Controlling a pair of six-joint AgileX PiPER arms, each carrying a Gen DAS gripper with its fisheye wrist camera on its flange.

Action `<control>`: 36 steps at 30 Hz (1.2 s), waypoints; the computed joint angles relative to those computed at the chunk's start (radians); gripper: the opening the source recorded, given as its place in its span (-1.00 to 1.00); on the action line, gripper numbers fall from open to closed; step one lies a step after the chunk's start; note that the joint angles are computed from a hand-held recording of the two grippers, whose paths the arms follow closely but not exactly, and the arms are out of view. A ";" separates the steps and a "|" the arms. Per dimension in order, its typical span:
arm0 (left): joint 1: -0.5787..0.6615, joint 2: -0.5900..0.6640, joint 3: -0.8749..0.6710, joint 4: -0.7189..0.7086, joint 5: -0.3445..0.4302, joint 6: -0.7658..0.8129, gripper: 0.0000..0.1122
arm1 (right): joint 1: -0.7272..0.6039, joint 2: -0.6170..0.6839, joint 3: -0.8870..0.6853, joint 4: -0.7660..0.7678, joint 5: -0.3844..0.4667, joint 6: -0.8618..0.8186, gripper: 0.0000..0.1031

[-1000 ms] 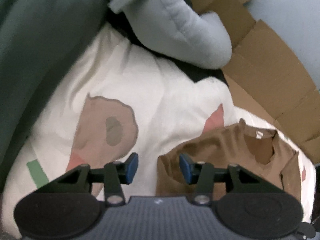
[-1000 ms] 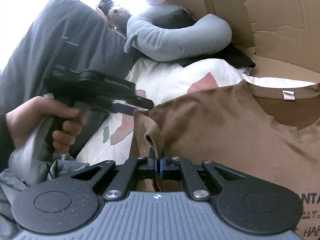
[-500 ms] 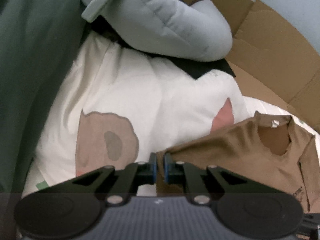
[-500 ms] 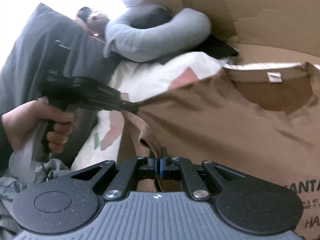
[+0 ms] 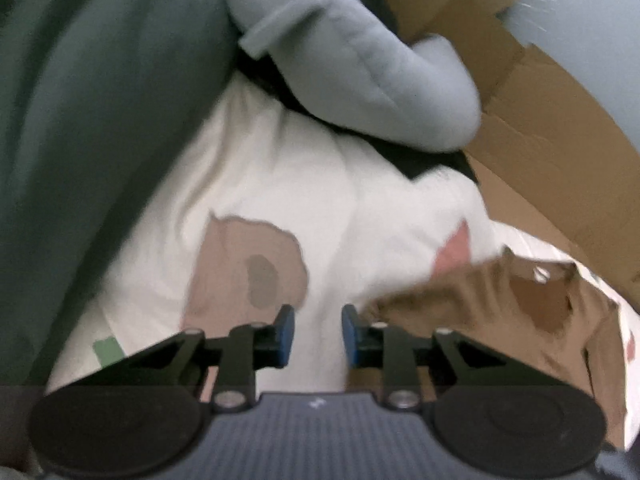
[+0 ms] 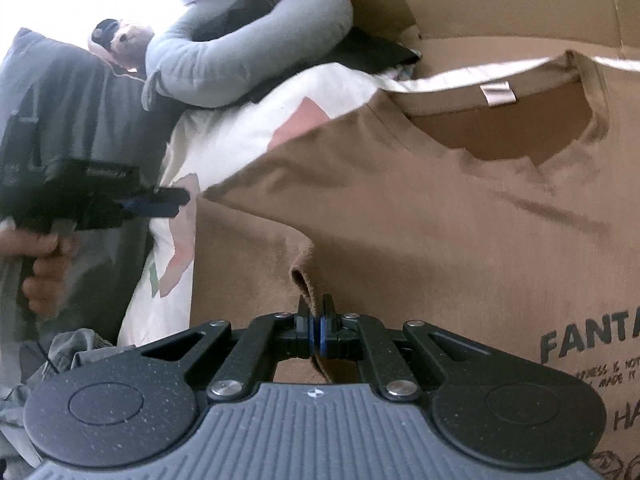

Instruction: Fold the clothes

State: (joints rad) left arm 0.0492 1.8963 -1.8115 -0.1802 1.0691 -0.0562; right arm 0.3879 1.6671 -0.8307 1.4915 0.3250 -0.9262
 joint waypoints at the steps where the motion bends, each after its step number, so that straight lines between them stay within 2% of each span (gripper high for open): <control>1: -0.003 -0.011 0.027 -0.011 -0.019 0.015 -0.53 | -0.003 0.002 0.000 0.005 0.002 -0.003 -0.99; 8: -0.032 -0.016 0.092 -0.046 -0.097 0.059 -0.52 | -0.035 0.028 -0.006 0.011 0.023 0.001 -0.97; 12: -0.052 0.000 0.089 -0.008 -0.114 0.041 -0.53 | -0.064 0.049 -0.022 0.015 0.048 -0.008 -0.97; 14: -0.056 0.004 0.098 0.002 -0.130 0.039 -0.63 | -0.080 0.066 -0.034 0.014 0.059 -0.005 -0.97; 15: -0.057 0.002 0.107 0.000 -0.140 0.043 -0.80 | -0.089 0.076 -0.040 0.013 0.065 -0.004 -0.97; 19: -0.080 -0.021 0.148 0.070 -0.188 0.020 -0.86 | -0.118 0.103 -0.049 0.067 0.105 -0.068 -0.98; 23: -0.078 -0.019 0.164 0.087 -0.208 -0.001 -0.86 | -0.133 0.135 -0.061 0.088 0.116 -0.088 -0.98; 25: -0.079 -0.012 0.158 0.088 -0.208 -0.010 -0.85 | -0.138 0.159 -0.077 0.060 0.119 -0.067 -0.85; 27: -0.080 -0.014 0.156 0.089 -0.203 -0.020 -0.83 | -0.146 0.164 -0.083 0.057 0.131 -0.082 -0.84; 30: -0.085 -0.045 0.188 0.100 -0.214 -0.033 -0.66 | -0.167 0.164 -0.089 0.081 0.146 -0.119 -0.86; 36: -0.093 -0.152 0.289 0.074 -0.211 -0.014 -0.64 | -0.200 0.148 -0.112 -0.008 0.133 -0.062 -0.89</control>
